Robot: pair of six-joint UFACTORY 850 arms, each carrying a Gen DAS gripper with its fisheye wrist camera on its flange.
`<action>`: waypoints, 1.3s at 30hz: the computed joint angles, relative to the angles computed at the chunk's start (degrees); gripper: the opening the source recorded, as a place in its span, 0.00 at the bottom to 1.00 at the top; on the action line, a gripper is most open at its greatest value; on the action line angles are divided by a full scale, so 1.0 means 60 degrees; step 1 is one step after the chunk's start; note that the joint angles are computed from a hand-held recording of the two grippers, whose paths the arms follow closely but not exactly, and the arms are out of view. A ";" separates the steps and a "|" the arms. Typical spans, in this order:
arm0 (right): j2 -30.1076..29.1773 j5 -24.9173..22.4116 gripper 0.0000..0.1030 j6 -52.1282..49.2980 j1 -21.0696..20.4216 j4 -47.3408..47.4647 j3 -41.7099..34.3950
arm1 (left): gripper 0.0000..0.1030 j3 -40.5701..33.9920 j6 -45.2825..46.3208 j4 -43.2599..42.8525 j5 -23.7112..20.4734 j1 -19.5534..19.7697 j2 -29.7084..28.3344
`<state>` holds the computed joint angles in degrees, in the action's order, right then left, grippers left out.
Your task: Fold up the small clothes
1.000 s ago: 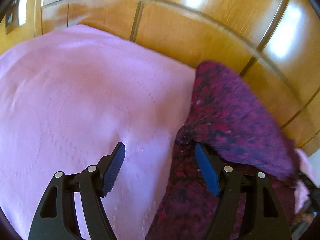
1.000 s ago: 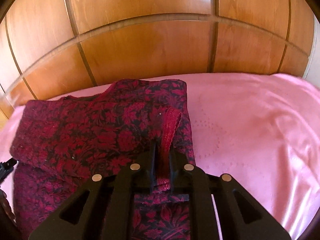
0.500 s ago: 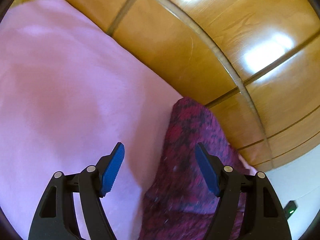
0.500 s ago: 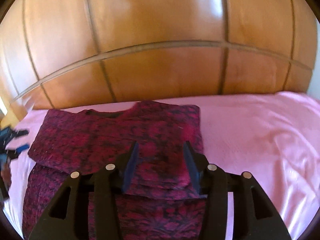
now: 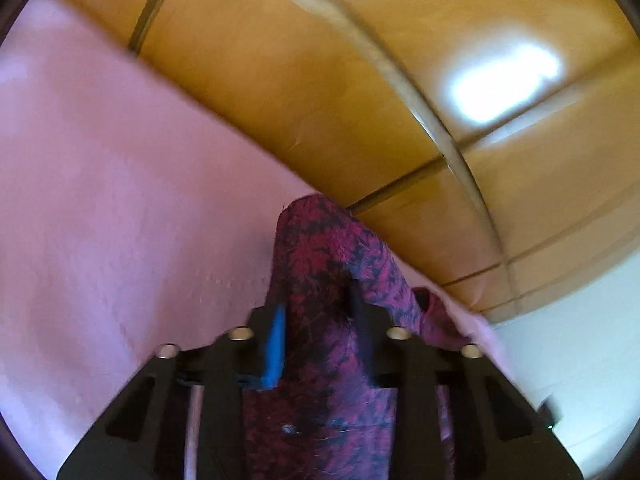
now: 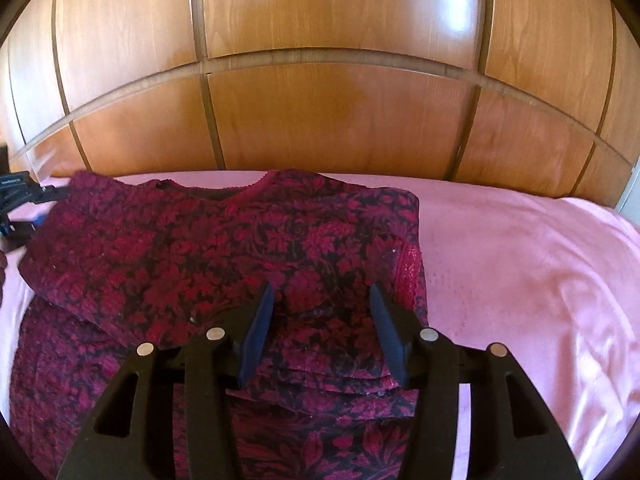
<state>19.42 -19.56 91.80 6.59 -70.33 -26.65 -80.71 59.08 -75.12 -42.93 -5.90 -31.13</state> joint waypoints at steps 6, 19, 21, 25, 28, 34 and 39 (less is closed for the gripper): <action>-0.0447 -0.0529 0.49 0.0220 0.0373 -0.0446 -0.0076 | 0.22 0.0734 -0.0575 0.2233 0.3341 -0.0846 0.0333; -0.0760 -0.0891 0.49 0.1318 0.0614 -0.1214 -0.0087 | 0.44 0.3472 0.7194 -0.4312 0.5147 -0.1530 0.2942; -0.0758 -0.0906 0.49 0.1368 0.0627 -0.1240 -0.0089 | 0.44 0.3760 0.8143 -0.4844 0.5234 -0.1722 0.2838; -0.0728 -0.0898 0.49 0.1540 0.0625 -0.1432 -0.0042 | 0.44 0.3757 0.8715 -0.5575 0.5796 -0.1957 0.2500; -0.0764 -0.1021 0.49 0.1668 0.0682 -0.1566 -0.0039 | 0.44 0.3822 0.8295 -0.5629 0.5796 -0.1913 0.2633; -0.0727 -0.1015 0.50 0.1789 0.0686 -0.1698 0.0000 | 0.51 0.4630 1.2785 -1.0106 0.5935 -0.2065 0.3516; -0.0754 -0.1036 0.49 0.1735 0.0694 -0.1666 -0.0026 | 0.53 0.5287 1.4365 -1.1806 0.5633 -0.2075 0.4215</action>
